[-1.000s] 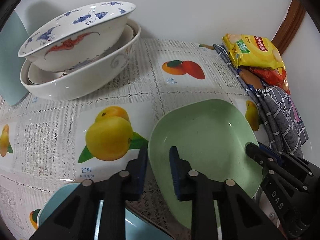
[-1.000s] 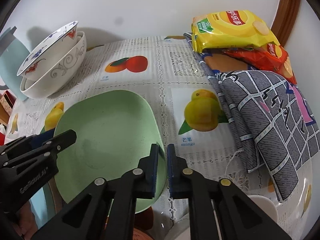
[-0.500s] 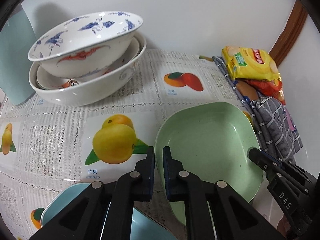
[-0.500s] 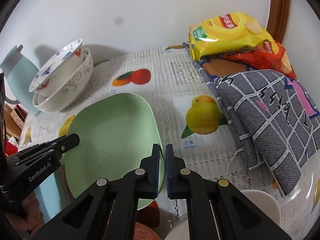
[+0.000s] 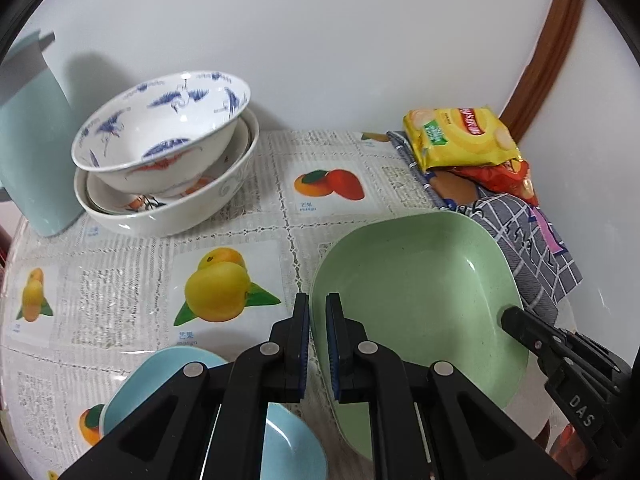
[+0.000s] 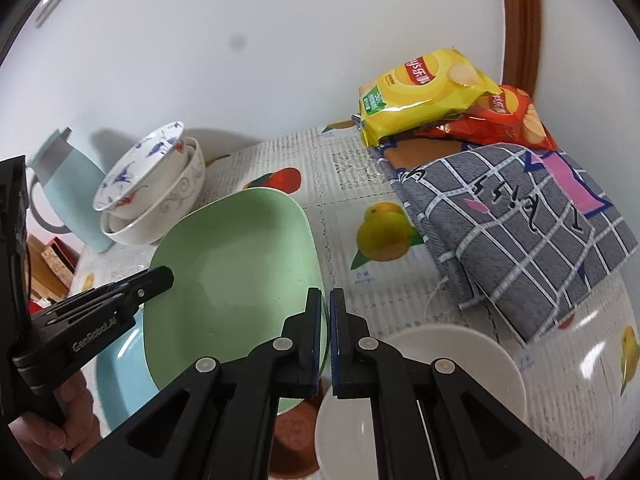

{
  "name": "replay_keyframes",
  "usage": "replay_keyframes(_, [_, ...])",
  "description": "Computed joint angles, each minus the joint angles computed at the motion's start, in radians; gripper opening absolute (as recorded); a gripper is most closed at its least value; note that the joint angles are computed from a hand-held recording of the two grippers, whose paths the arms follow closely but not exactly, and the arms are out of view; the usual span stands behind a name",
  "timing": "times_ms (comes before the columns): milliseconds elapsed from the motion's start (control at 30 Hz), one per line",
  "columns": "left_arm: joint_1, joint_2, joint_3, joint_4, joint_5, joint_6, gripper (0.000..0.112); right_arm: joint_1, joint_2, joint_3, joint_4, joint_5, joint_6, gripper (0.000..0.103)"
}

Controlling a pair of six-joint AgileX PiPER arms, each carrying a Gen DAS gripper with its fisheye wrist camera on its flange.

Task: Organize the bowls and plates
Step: 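Lift the green plate with both grippers and carry it over the blue plate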

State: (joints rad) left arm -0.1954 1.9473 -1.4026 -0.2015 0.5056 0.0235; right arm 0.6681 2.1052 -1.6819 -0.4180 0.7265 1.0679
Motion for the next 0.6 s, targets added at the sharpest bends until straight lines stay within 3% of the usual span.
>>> replay_keyframes(400, [0.015, -0.224, 0.233, -0.055, -0.023, 0.070, 0.009, 0.102, -0.165, 0.142, -0.075, 0.030, 0.165, 0.005])
replay_keyframes(600, [0.059, -0.355, 0.331, -0.114, -0.008, 0.133, 0.009, 0.195, -0.208, 0.148, -0.140, 0.092, 0.257, 0.004])
